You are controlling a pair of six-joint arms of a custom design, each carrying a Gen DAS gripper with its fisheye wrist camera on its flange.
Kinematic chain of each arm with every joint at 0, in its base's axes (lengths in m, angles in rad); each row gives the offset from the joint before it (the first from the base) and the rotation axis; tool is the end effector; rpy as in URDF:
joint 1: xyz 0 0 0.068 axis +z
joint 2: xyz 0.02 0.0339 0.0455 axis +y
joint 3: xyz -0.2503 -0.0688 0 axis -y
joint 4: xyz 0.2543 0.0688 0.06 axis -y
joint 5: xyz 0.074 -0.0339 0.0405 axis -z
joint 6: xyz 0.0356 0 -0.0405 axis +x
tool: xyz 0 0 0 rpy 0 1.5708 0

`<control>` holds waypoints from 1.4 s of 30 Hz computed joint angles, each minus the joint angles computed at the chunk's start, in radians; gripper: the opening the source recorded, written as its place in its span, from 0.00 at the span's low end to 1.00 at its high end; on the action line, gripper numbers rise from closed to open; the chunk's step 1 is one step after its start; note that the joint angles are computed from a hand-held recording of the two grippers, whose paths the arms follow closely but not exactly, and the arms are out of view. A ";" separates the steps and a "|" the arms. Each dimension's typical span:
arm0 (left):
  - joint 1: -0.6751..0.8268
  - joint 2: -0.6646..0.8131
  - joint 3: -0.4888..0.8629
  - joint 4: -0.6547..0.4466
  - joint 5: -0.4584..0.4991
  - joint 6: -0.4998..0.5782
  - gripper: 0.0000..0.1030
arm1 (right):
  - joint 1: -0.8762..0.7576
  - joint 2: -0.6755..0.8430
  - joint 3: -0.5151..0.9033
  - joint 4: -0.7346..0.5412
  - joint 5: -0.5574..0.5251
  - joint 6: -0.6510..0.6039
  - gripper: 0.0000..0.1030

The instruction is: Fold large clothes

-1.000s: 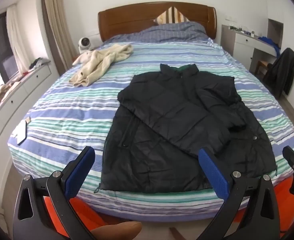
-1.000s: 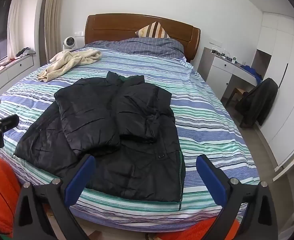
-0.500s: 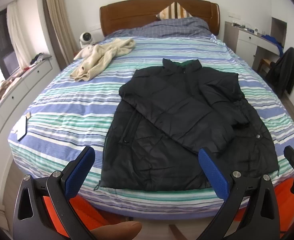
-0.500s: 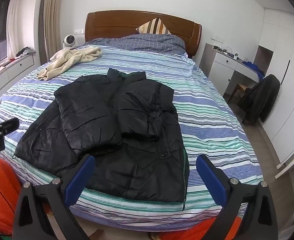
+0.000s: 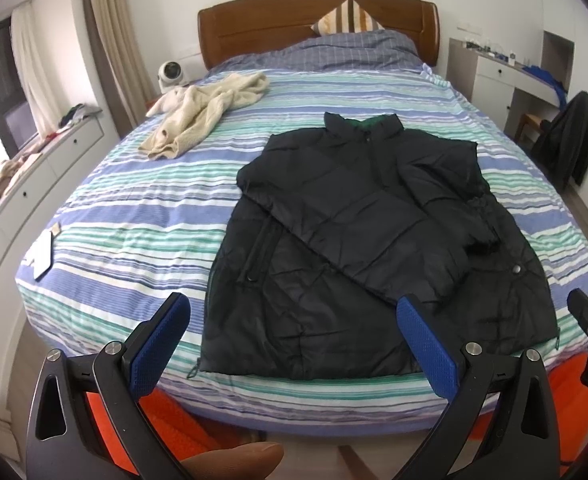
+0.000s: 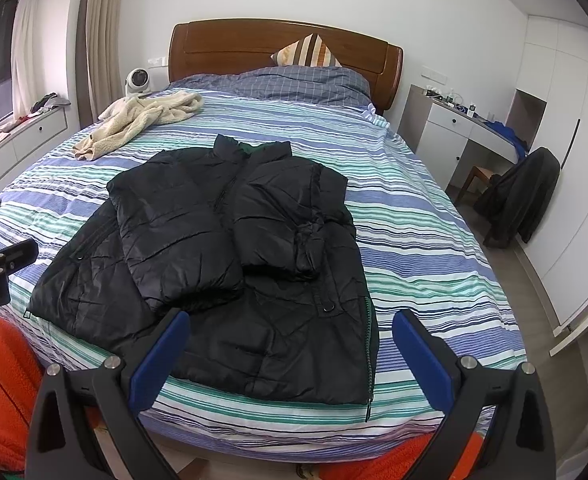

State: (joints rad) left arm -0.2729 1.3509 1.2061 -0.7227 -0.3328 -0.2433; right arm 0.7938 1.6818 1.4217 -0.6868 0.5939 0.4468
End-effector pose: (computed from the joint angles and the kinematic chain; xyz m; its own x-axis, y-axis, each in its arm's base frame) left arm 0.2875 -0.0684 0.2983 -0.7252 -0.0335 -0.6877 -0.1272 0.9881 0.0860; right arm 0.2732 0.2494 0.2708 -0.6695 -0.1701 -0.7231 -0.0803 0.9843 -0.1572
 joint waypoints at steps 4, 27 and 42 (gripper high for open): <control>-0.007 0.000 -0.001 -0.001 -0.013 0.000 1.00 | -0.003 -0.011 -0.005 -0.003 -0.001 -0.003 1.00; -0.020 0.008 -0.004 -0.001 -0.044 0.013 1.00 | -0.002 0.003 0.004 -0.015 -0.014 0.002 1.00; -0.023 0.011 -0.004 -0.006 -0.042 0.013 1.00 | -0.006 0.011 0.013 -0.022 -0.019 0.006 1.00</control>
State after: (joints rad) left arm -0.2957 1.3616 1.2025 -0.7292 -0.3748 -0.2302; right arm 0.7875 1.6930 1.4348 -0.7086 0.5747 0.4526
